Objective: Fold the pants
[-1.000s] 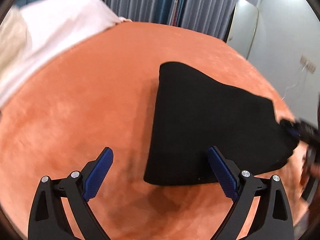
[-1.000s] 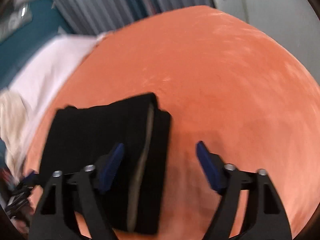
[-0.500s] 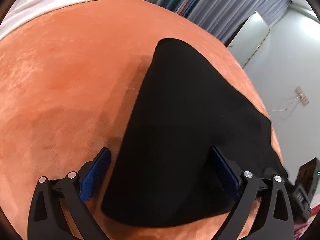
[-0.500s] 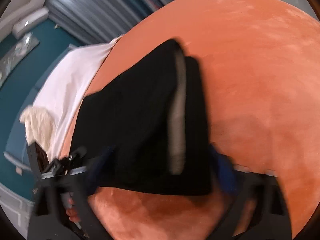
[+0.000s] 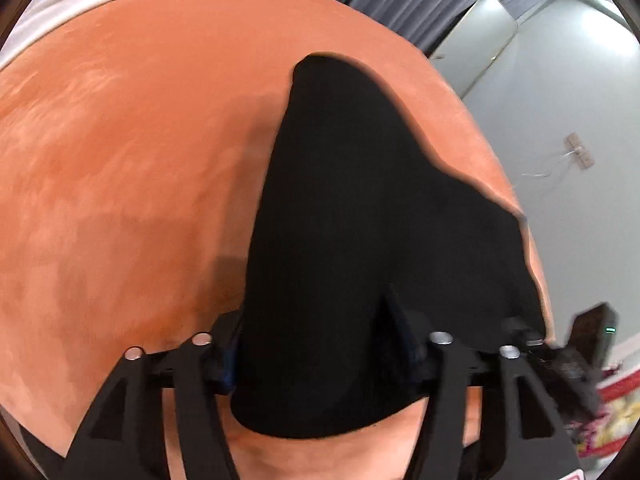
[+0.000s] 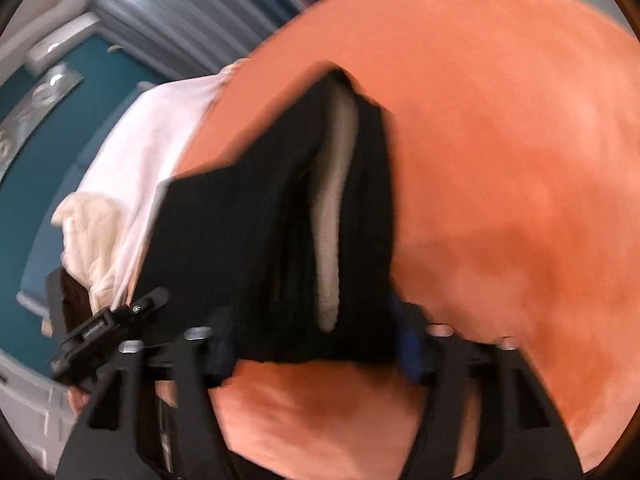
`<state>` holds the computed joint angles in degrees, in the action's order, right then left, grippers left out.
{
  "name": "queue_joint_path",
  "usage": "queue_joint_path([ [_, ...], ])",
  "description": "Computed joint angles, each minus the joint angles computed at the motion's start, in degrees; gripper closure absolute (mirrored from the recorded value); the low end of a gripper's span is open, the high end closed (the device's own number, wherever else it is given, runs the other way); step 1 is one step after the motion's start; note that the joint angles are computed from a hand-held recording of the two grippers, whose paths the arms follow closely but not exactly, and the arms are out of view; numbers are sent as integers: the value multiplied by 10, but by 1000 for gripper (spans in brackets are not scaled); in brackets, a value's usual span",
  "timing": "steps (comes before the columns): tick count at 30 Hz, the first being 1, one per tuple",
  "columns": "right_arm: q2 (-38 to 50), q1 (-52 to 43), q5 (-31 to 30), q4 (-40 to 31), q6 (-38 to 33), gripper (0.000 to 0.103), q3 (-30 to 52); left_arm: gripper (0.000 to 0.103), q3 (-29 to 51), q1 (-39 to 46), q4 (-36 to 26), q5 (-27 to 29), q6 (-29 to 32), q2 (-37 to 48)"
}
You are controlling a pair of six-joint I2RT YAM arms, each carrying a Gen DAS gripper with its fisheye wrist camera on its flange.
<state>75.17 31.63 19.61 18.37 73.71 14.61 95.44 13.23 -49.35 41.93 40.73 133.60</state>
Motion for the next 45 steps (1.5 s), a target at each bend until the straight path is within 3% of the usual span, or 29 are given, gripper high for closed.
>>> queue_joint_path([
  [1, -32, 31, 41, -7, 34, 41, -19, 43, -9, 8, 8, 12, -3, -8],
  [3, -146, 84, 132, -211, 91, 39, 17, 47, -66, 25, 74, 12, -17, -74],
  [4, -171, 124, 209, -343, 110, 42, 72, 47, -125, 37, 157, 22, -30, -136],
  [5, -166, 144, 255, -436, 108, 46, 128, 45, -171, 42, 223, 31, -42, -185],
  [7, -126, 138, 292, -518, 25, 50, 234, 37, -235, 37, 330, 30, -61, -255],
  [8, -103, 125, 290, -514, -27, 52, 269, 35, -250, 23, 356, 25, -65, -281],
  [10, -25, 70, 249, -454, -180, 53, 343, 26, -245, -6, 343, 18, -79, -284],
  [12, 63, 11, 173, -399, -260, 54, 395, 22, -183, -56, 283, -18, -96, -220],
  [13, 130, -33, 114, -383, -292, 55, 428, 22, -153, -83, 266, -62, -106, -180],
  [15, 220, -83, 76, -408, -302, 55, 463, 21, -105, -121, 278, -163, -136, -93],
  [16, 248, -109, 73, -390, -311, 55, 446, 18, -86, -119, 277, -156, -141, -62],
  [18, 218, -166, -5, -267, -270, 59, 350, 18, -16, -97, 209, -81, -152, -10],
  [20, 164, -177, -33, -287, -228, 60, 338, 22, 28, -79, 153, -52, -147, 1],
  [21, 150, -162, -15, -335, -214, 59, 364, 23, 30, -70, 147, -41, -145, -6],
  [22, 140, -150, -3, -348, -216, 53, 373, 23, 12, -51, 166, -19, -140, -27],
  [24, 133, -91, 55, -358, -236, 13, 414, 22, -26, -26, 225, -17, -141, -65],
  [25, 143, -70, 78, -350, -247, 5, 434, 22, -36, -17, 242, -24, -138, -77],
  [26, 169, -49, 79, -340, -277, 5, 466, 22, -54, -7, 271, -40, -134, -93],
  [30, 335, -4, 59, -391, -371, 12, 665, 22, -98, 11, 337, -104, -94, -135],
  [32, 413, 3, 42, -432, -388, 45, 756, 22, -107, 31, 344, -121, -60, -149],
  [33, 447, -2, 17, -449, -376, 49, 793, 22, -108, 36, 345, -127, -51, -151],
  [35, 496, -15, -13, -472, -351, 47, 843, 22, -117, 64, 339, -117, -21, -152],
  [40, 638, -25, 15, -589, -345, 47, 1032, 22, -80, 85, 303, -117, 6, -118],
  [41, 630, -22, 20, -597, -336, 47, 1026, 21, -80, 75, 313, -126, 0, -110],
  [43, 583, -21, 20, -540, -321, 47, 959, 21, -80, 78, 314, -128, 7, -105],
  [45, 487, -8, 32, -453, -295, 49, 826, 21, -75, 77, 306, -133, 13, -99],
])
